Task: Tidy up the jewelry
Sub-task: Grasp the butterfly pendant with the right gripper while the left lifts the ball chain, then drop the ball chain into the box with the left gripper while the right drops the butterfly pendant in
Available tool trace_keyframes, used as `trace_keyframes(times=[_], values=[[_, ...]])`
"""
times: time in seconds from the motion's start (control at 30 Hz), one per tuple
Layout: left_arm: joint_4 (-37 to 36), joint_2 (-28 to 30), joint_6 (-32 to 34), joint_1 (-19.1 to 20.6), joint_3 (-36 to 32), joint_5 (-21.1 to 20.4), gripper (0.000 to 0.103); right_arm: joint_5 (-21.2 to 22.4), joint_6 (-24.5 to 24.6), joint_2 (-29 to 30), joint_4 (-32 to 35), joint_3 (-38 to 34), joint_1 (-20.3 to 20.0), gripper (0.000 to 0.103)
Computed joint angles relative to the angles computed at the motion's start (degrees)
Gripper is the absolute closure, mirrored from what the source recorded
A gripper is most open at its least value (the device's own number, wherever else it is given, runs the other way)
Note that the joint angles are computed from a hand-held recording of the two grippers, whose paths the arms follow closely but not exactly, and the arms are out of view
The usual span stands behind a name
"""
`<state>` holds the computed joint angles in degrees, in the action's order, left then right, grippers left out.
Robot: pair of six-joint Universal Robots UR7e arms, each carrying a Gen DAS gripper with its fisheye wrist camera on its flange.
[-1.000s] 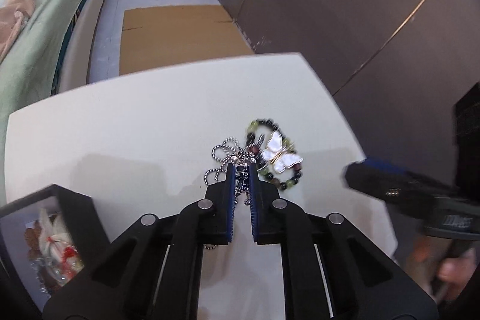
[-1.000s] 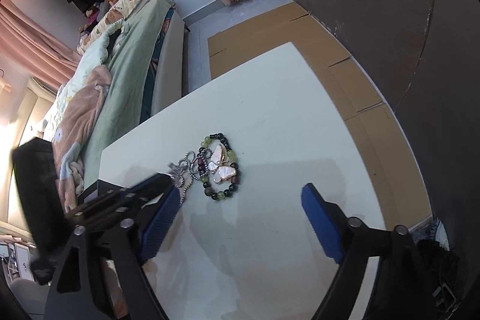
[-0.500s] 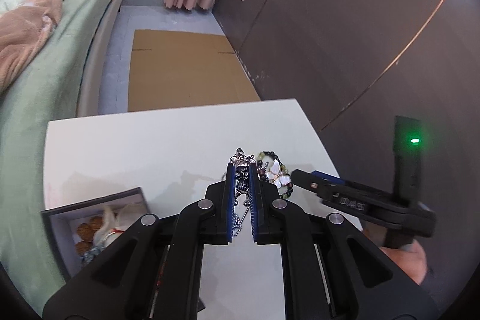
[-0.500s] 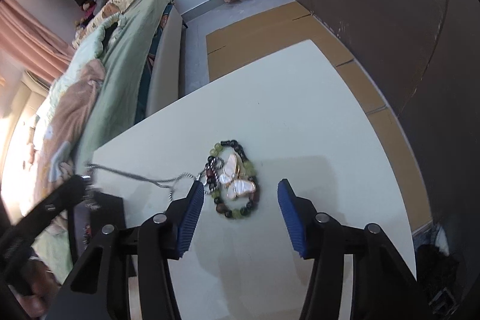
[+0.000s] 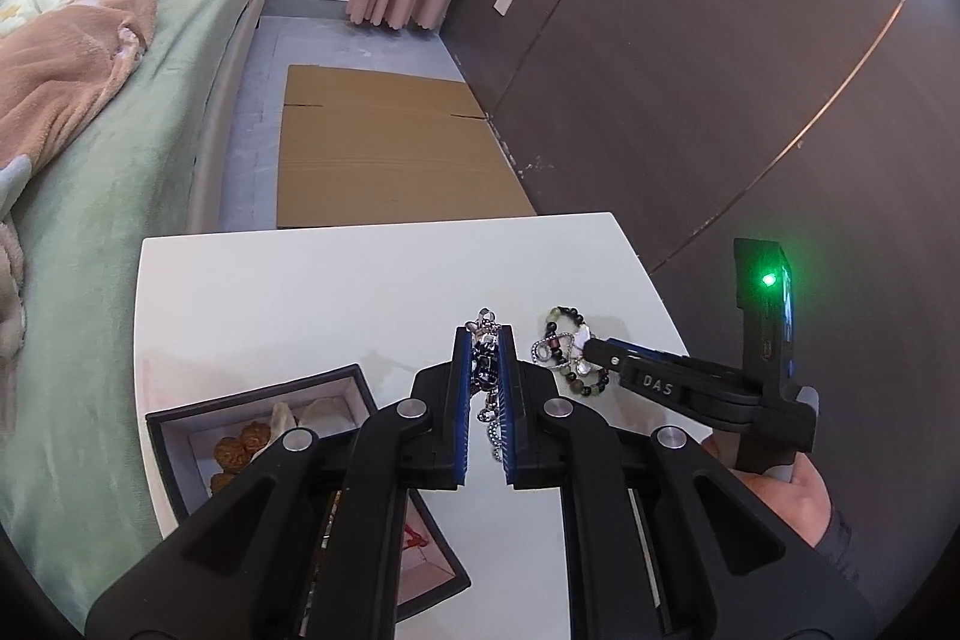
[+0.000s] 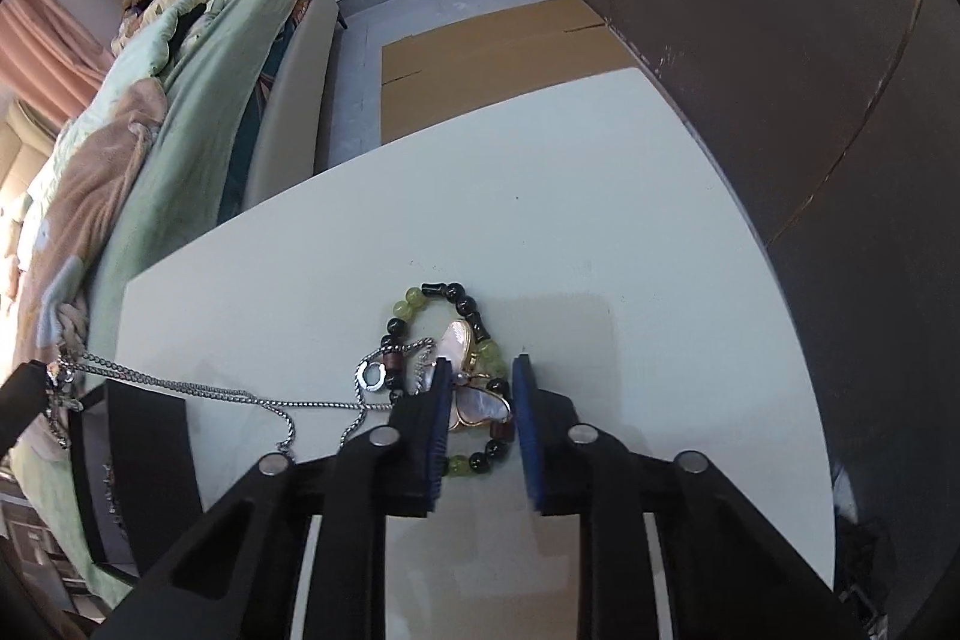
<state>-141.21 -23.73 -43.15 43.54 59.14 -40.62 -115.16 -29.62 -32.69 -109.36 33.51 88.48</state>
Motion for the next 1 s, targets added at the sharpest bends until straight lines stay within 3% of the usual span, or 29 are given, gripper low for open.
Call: trace_keyframes(times=[0.03, 0.47, 0.77, 1.0], values=[[-0.1, -0.2, -0.1, 0.0, 0.2, 0.0, 0.094, 0.2, 0.3, -0.1, 0.4, -0.1, -0.1, 0.09], [-1.1, -0.4, 0.9, -1.3, 0.0, 1.4, 0.097, 6.0, 1.9, -4.4, 2.4, 1.5, -0.6, 0.091], [-5.6, -1.8, 4.5, -4.8, 1.2, 6.3, 0.097, 12.7, 1.1, -10.0, 2.5, 7.6, -0.3, 0.091], [-2.3, -2.4, 6.9, -7.8, -1.3, 11.7, 0.098, 19.8, -0.7, -13.7, 3.1, 11.5, 0.1, 0.091]])
